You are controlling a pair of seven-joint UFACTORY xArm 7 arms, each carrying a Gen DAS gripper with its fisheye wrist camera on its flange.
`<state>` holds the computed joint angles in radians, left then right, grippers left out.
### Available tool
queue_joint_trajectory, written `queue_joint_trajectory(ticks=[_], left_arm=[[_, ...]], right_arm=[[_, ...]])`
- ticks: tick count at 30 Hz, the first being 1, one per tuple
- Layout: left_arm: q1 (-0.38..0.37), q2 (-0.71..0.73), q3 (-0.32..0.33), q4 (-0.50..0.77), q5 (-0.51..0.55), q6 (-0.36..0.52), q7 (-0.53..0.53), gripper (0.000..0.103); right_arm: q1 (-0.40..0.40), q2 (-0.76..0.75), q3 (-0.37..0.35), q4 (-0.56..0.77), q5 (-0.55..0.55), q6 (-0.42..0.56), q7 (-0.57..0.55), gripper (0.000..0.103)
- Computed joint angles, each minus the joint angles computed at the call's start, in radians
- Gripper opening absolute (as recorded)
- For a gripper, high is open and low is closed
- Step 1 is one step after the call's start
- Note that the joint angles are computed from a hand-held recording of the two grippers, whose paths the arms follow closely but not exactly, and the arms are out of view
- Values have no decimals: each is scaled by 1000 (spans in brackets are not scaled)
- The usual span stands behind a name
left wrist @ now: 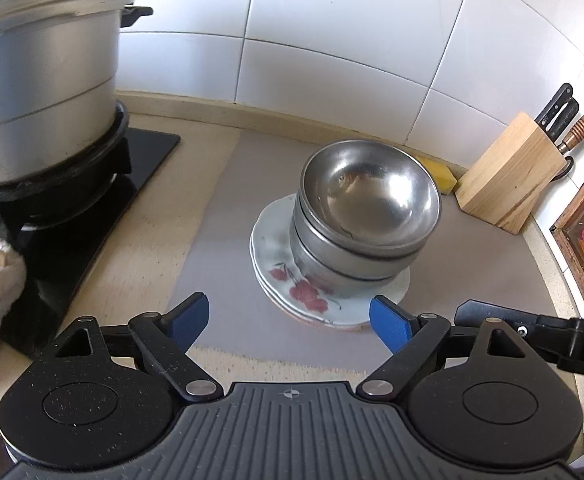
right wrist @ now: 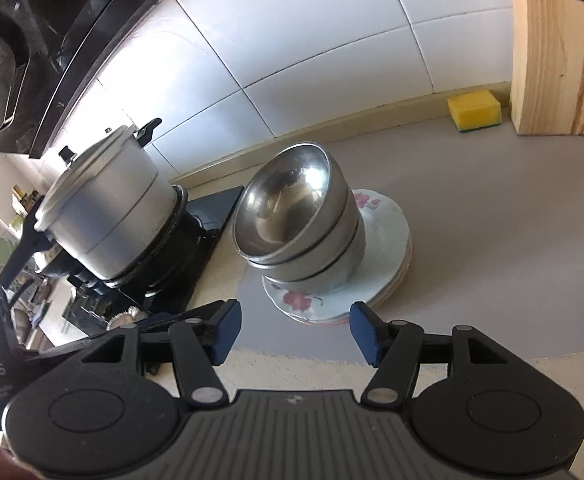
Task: Organize plates and bowls
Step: 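Pull both open tools back from the bowls on the plates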
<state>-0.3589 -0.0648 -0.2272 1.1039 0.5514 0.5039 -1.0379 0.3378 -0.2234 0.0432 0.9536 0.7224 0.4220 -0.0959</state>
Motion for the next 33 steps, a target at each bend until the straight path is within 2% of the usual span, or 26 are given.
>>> queue_joint_trajectory(ticks=[7,18,24,33], left_arm=[[-11,-21,-34,-9,109,50,-111,89],[-21,-37,-47,-10,174,74,-171,93],[-23,-36,-51,-4,200,96,-192,96],[-31,-36,-50,0,201,121,-188,96]], right_arm=[[-4,-53,17,-73,-78,-60,49,41],[-19,-74,37,-133,-291,-162,211,44],[23,-71,-2,-136,-280,-168,197,44],[39,-69,-16,-137,-264,-170,175,44]])
